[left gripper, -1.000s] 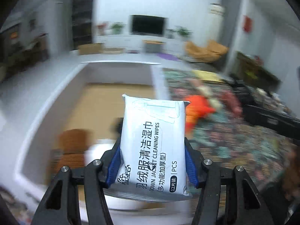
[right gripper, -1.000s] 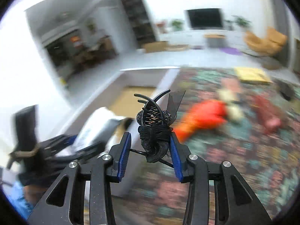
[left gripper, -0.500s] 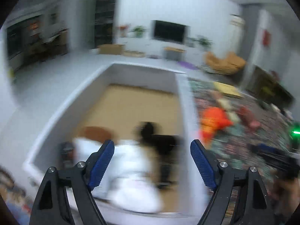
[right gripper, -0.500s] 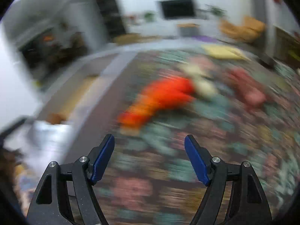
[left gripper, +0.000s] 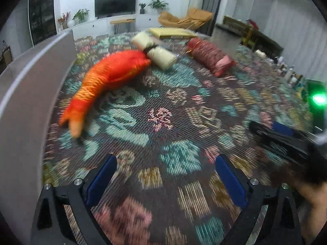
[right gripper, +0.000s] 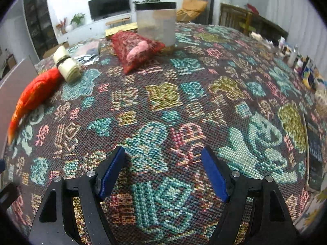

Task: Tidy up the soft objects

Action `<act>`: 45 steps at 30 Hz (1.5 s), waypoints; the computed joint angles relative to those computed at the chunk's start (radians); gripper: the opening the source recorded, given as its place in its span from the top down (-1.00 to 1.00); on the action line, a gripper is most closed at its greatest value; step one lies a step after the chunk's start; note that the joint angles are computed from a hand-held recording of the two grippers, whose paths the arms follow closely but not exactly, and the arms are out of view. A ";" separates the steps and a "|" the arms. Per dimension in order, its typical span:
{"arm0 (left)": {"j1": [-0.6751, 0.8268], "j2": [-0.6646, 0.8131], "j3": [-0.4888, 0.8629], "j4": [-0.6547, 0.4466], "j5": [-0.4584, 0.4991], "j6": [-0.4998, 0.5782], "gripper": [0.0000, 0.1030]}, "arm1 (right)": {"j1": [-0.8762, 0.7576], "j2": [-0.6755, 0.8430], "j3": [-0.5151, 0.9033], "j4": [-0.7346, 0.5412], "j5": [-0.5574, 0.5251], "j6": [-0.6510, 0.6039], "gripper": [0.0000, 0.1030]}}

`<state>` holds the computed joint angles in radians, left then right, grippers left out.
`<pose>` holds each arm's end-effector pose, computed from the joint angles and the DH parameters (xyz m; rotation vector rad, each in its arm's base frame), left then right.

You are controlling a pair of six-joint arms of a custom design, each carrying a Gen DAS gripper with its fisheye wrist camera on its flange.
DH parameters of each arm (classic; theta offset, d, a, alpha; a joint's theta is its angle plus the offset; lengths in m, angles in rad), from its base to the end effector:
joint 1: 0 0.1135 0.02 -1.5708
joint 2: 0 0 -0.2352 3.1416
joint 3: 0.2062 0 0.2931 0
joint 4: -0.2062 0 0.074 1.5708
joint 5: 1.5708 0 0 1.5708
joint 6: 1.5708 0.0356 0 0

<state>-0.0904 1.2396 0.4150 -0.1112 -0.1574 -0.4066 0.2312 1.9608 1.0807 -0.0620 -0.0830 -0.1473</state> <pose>0.2466 -0.0168 0.0781 -0.4556 2.4480 -0.0109 0.3914 0.0952 0.0596 -0.5061 2.4622 0.1385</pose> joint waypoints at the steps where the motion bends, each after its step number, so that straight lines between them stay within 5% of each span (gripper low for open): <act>1: 0.001 0.087 0.035 0.042 -0.007 0.004 -0.88 | 0.005 -0.005 -0.006 0.004 0.008 0.004 -0.63; 6: -0.032 0.267 0.105 0.115 -0.097 0.043 -0.93 | -0.001 -0.023 -0.029 0.006 -0.002 0.020 -0.69; 45: 0.005 0.253 0.095 0.115 -0.067 0.057 -1.00 | -0.001 -0.018 -0.025 0.006 -0.001 0.018 -0.73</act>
<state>-0.0850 1.4930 0.5101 0.0043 -0.2245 -0.3493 0.2307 1.9432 1.0562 -0.0562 -0.0840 -0.1295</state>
